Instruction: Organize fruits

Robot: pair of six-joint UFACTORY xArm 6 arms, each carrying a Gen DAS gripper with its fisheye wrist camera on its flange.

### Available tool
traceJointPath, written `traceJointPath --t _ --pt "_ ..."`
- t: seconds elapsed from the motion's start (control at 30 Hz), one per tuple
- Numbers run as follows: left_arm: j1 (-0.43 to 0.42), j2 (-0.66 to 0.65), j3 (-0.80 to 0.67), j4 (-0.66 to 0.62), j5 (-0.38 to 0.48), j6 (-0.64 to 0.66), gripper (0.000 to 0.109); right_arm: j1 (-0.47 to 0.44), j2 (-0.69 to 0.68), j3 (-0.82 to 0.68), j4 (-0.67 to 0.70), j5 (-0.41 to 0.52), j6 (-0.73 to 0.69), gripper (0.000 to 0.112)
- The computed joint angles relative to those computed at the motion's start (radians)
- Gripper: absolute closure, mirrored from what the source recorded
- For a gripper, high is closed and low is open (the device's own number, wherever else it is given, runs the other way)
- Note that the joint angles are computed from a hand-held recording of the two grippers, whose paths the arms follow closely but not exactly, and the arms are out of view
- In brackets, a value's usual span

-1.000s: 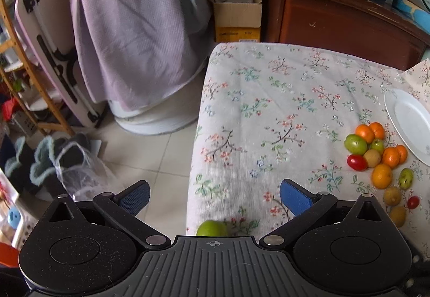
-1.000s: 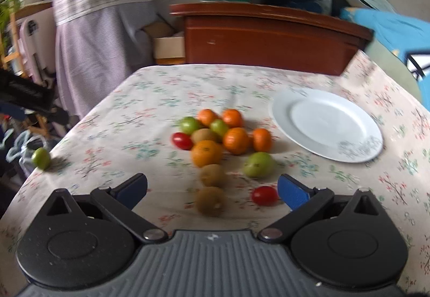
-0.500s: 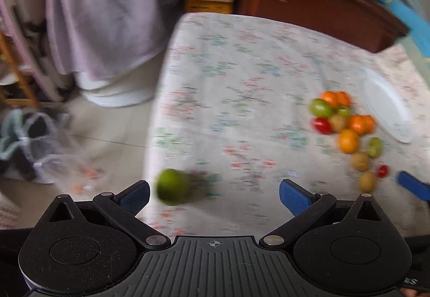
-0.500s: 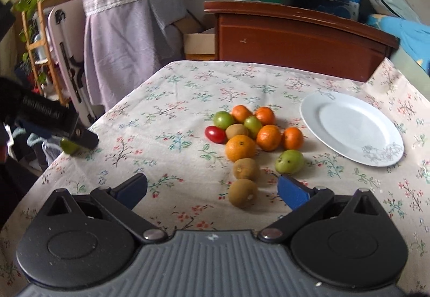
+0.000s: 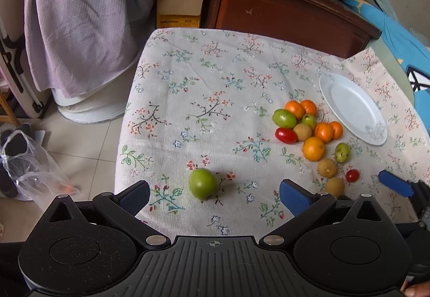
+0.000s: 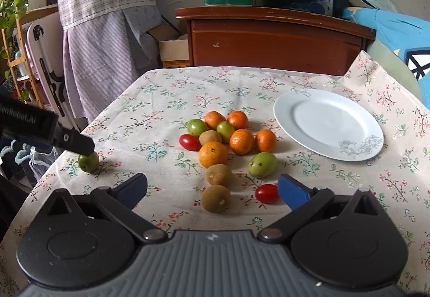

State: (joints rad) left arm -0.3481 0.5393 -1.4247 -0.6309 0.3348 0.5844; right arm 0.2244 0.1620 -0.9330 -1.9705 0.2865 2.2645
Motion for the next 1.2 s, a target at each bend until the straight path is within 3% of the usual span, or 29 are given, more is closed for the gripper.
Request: traceJointPath --t 0.27,0.47,0.57,0.67,0.8,1.07,1.2 --pt "-0.041 0.042 -0.033 -0.004 0.009 0.047 0.006 -0.050 -0.059 0.058 0.037 -0.038 0.046 0.010" --pt "-0.071 0.076 -0.091 -0.165 0.067 0.181 0.006 -0.109 -0.085 0.109 0.280 -0.087 -0.064 0.010" --pt "-0.107 0.041 -0.052 -0.186 0.026 0.266 0.006 -0.123 -0.097 0.134 0.412 -0.094 -0.160 0.010" --pt "-0.137 0.023 -0.010 -0.027 -0.073 0.154 0.006 -0.106 -0.109 0.155 0.598 -0.045 -0.332 0.010" --pt "-0.134 0.017 -0.003 0.135 -0.080 -0.033 0.006 -0.095 -0.109 0.154 0.707 -0.007 -0.415 0.010" --pt "-0.130 0.006 0.003 0.229 -0.081 -0.187 0.006 -0.072 -0.099 0.134 0.929 0.046 -0.605 0.010" --pt "-0.126 0.001 -0.003 0.226 -0.069 -0.215 0.006 -0.058 -0.099 0.122 0.975 0.073 -0.659 0.010"
